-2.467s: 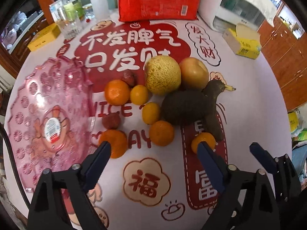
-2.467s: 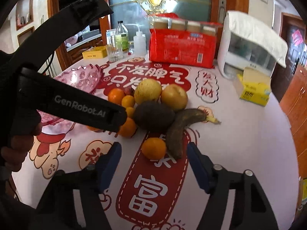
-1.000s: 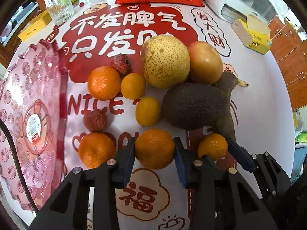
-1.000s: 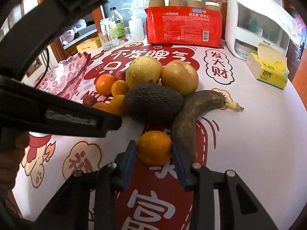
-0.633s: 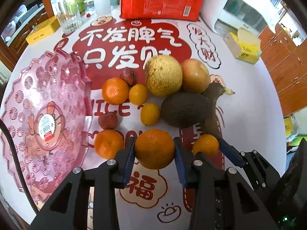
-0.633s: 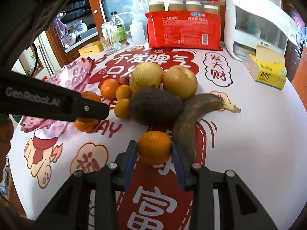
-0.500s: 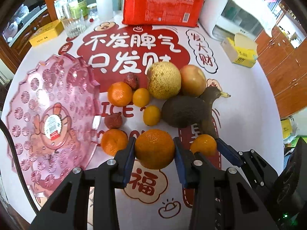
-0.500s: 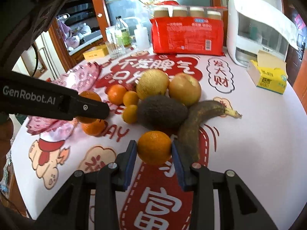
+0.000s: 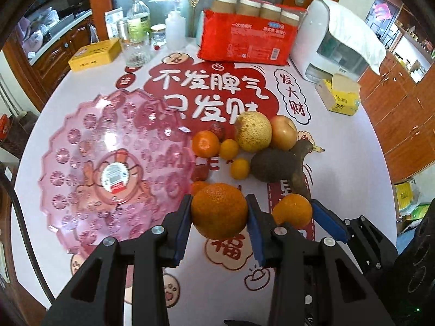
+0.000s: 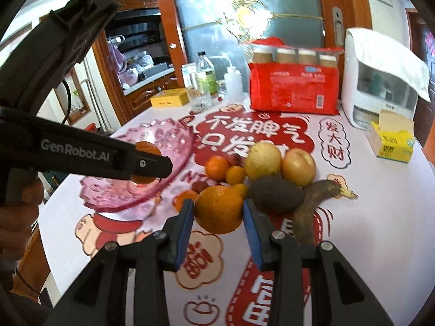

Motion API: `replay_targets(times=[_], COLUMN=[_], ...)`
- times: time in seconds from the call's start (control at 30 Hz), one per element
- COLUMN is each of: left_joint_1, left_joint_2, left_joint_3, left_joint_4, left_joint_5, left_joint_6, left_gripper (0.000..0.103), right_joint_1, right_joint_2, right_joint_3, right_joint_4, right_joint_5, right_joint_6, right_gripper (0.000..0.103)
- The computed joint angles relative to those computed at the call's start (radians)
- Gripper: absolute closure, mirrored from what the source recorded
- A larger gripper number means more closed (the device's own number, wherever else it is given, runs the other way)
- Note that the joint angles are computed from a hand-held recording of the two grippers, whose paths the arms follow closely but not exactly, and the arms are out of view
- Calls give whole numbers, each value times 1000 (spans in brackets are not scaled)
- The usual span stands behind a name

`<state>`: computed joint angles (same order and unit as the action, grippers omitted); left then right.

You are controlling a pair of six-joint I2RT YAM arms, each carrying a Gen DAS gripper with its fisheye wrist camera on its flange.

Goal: Organize fruits
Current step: 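Carry the mandarin into the pink bowl and open the left gripper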

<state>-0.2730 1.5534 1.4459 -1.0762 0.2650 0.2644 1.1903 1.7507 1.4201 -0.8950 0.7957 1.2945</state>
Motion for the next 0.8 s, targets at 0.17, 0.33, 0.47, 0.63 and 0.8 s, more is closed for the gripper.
replay_targets(times=[0.17, 0.33, 0.47, 0.63, 0.8], left_joint_1=[81, 190, 264, 352, 419], left_joint_2=[-7, 16, 53, 119, 217], left_joint_3=[22, 68, 104, 158, 220], left_joint_4=[-25, -61, -78, -91, -87], left_joint_5=[37, 84, 105, 126, 130], left_joint_6=[64, 162, 234, 315, 370], left_gripper=[66, 66, 66, 66, 66], right_joint_1=[15, 21, 22, 9, -14], right_joint_2=[72, 174, 261, 380, 489], right_joint_3=[129, 286, 404, 557, 698], right_joint_4=[-44, -89, -107, -114, -125], right_joint_5=[34, 58, 67, 53, 18], right_joint_6=[-15, -36, -31, -28, -44], right_gripper=[66, 66, 66, 66, 66])
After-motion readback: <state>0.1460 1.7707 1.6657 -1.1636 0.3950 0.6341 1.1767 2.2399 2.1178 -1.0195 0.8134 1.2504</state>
